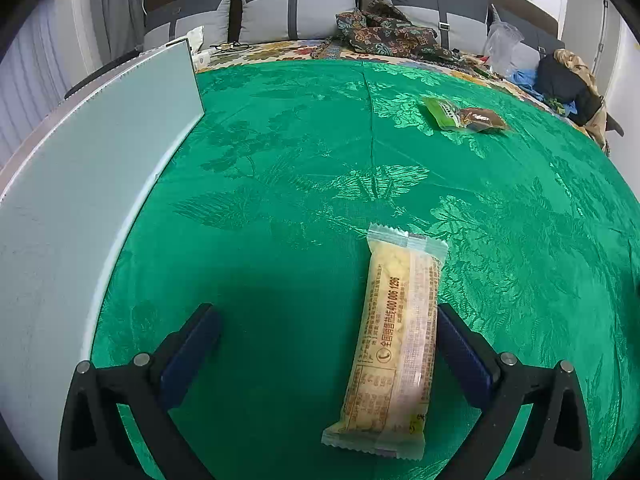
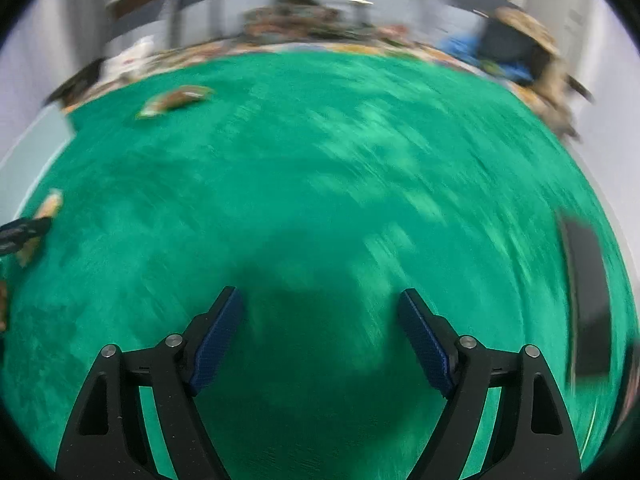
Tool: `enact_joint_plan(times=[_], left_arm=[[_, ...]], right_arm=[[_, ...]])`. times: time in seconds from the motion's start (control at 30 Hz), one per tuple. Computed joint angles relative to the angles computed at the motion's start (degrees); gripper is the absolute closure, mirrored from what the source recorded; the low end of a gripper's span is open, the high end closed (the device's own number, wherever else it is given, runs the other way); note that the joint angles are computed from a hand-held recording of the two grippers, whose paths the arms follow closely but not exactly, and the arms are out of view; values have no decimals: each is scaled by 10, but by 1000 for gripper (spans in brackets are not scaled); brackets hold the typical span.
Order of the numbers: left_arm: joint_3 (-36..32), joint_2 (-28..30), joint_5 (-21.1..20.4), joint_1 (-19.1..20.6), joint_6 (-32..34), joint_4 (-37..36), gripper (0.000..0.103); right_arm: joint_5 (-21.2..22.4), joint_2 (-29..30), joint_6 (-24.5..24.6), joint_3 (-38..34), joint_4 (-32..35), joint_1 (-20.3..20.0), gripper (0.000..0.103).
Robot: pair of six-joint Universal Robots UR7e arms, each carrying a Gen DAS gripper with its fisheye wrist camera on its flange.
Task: Organize snacks
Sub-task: 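Close the right tool on the green-labelled chicken packet and lift, then carry both packets over the white box and open both tools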
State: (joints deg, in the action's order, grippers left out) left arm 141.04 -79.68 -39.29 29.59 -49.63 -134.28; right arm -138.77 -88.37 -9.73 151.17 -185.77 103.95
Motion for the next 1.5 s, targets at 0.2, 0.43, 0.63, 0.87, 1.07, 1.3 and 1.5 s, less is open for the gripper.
enact_joint_plan(times=[0.2,0.43,0.63,0.87,1.07,1.3,1.5], left_arm=[[1,-1,0,0,1,-1,0],[0,1,-1,1,3,-5,0],[-1,1,-1,1,4,-5,0],[0,1,0,2,5,-6,0],[-6,2,-4,2,0,9,0],[-34,1,-71,-11,54,48,44],[-28,-30,-120,-28,66,62,75]], right_arm=[[113,140,-179,-226,153,-14,20],[37,340,-336,-440,234,-5,22],[105,348,-174,-496,364,-32,57],[80,259,32,-360,338,-2,59],[84,134,171,-179,288,45,59],[228,13,282,-74,220,19,60],[473,-102,315,33,111,-126,61]])
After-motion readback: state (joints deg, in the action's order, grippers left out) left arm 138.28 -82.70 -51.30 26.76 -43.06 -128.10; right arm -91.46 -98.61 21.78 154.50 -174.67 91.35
